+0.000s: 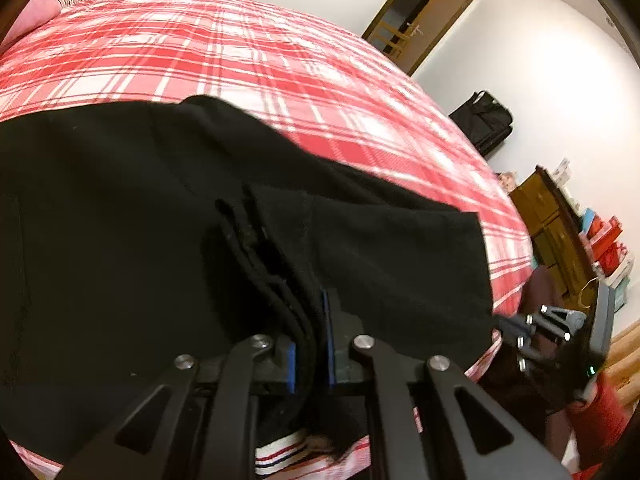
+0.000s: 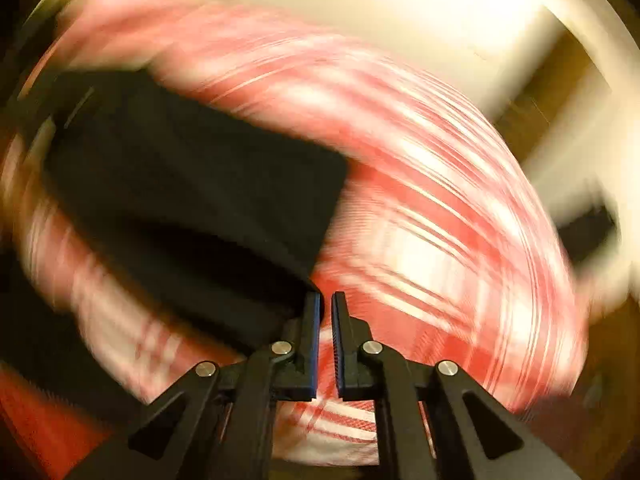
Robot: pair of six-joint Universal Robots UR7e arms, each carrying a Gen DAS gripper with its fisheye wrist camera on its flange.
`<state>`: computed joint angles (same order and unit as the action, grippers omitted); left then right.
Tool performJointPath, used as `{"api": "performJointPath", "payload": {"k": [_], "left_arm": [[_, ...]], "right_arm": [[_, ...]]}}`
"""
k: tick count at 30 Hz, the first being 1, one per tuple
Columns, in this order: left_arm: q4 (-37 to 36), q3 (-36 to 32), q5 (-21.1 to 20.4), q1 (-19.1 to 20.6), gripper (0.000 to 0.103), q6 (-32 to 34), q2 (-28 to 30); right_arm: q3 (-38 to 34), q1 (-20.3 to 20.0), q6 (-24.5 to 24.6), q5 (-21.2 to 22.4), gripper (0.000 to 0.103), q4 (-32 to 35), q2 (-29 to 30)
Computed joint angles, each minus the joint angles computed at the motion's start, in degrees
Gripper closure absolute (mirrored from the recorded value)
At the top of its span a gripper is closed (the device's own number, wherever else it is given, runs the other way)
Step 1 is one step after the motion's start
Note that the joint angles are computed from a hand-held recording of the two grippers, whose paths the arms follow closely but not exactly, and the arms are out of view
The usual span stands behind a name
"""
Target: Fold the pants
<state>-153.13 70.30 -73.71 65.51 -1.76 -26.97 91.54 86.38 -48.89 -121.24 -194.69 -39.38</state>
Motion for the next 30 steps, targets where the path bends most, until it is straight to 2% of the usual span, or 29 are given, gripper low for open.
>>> {"api": "performJointPath", "payload": {"k": [2, 3, 4, 7, 8, 11, 14, 16, 17, 18, 20, 21, 24, 26, 28, 30], "left_arm": [[-1.6, 0.2, -0.9, -0.2, 0.089, 0.2, 0.0], [-2.5, 0.4, -1.0, -0.3, 0.089, 0.3, 0.0], [-3.1, 0.7, -0.7, -0.4, 0.089, 0.2, -0.2], [-3.0, 1.7, -0.2, 0.1, 0.090, -0.9, -1.0], [-3.2, 2.0, -0.2, 0.3, 0.090, -1.0, -1.2], [-4.3, 3.5, 0.6, 1.1, 0.089, -1.5, -2.4], [-5.6, 4.4, 0.8, 2.0, 0.091, -2.8, -3.7], [-6.2, 4.8, 1.2, 2.1, 0.091, -2.6, -4.4], [-6.4, 5.1, 1.4, 2.0, 0.091, -2.3, -4.7], [-6.6, 5.3, 1.7, 1.9, 0.091, -2.0, -4.9], [-7.7, 6.3, 2.1, 1.7, 0.091, -1.4, -5.6], [-8.0, 6.8, 1.6, 1.7, 0.090, -1.2, -5.8], [-6.2, 6.7, -0.4, 1.5, 0.075, -0.7, -5.4], [-4.8, 6.3, -1.1, 1.2, 0.051, -0.4, -4.6], [-3.6, 5.3, -2.3, 1.1, 0.039, -0.7, -3.8], [-2.0, 4.3, -1.7, 0.8, 0.034, -0.3, -3.3]], "right_arm": [[1.6, -0.7, 10.7, 1.7, 0.100, 2.3, -1.5], [3.2, -0.8, 13.1, 3.5, 0.100, 4.5, -2.4], [5.1, -0.8, 13.6, 5.2, 0.100, 7.7, -3.5], [8.5, -1.8, 17.2, 12.7, 0.100, 23.8, -8.1], [9.3, -2.2, 17.5, 14.4, 0.100, 26.0, -9.3], [11.3, -3.7, 16.6, 19.6, 0.099, 25.3, -13.1], [9.4, -5.1, 18.5, 23.8, 0.099, 22.8, -14.6], [7.3, -4.9, 19.8, 22.7, 0.099, 19.7, -13.7], [5.1, -4.7, 19.0, 22.1, 0.099, 20.1, -12.5], [3.5, -4.2, 17.1, 20.0, 0.099, 19.9, -11.4], [0.4, -3.0, 14.2, 13.0, 0.099, 17.5, -8.0], [-0.5, -3.2, 14.8, 12.4, 0.099, 17.8, -7.2], [-1.2, -5.4, 20.6, 15.7, 0.099, 24.0, -7.5], [-1.1, -6.0, 20.5, 17.2, 0.099, 25.6, -7.6], [0.7, -6.6, 20.0, 19.4, 0.099, 24.5, -8.5], [2.1, -7.2, 20.5, 21.4, 0.099, 23.6, -9.8]]}}
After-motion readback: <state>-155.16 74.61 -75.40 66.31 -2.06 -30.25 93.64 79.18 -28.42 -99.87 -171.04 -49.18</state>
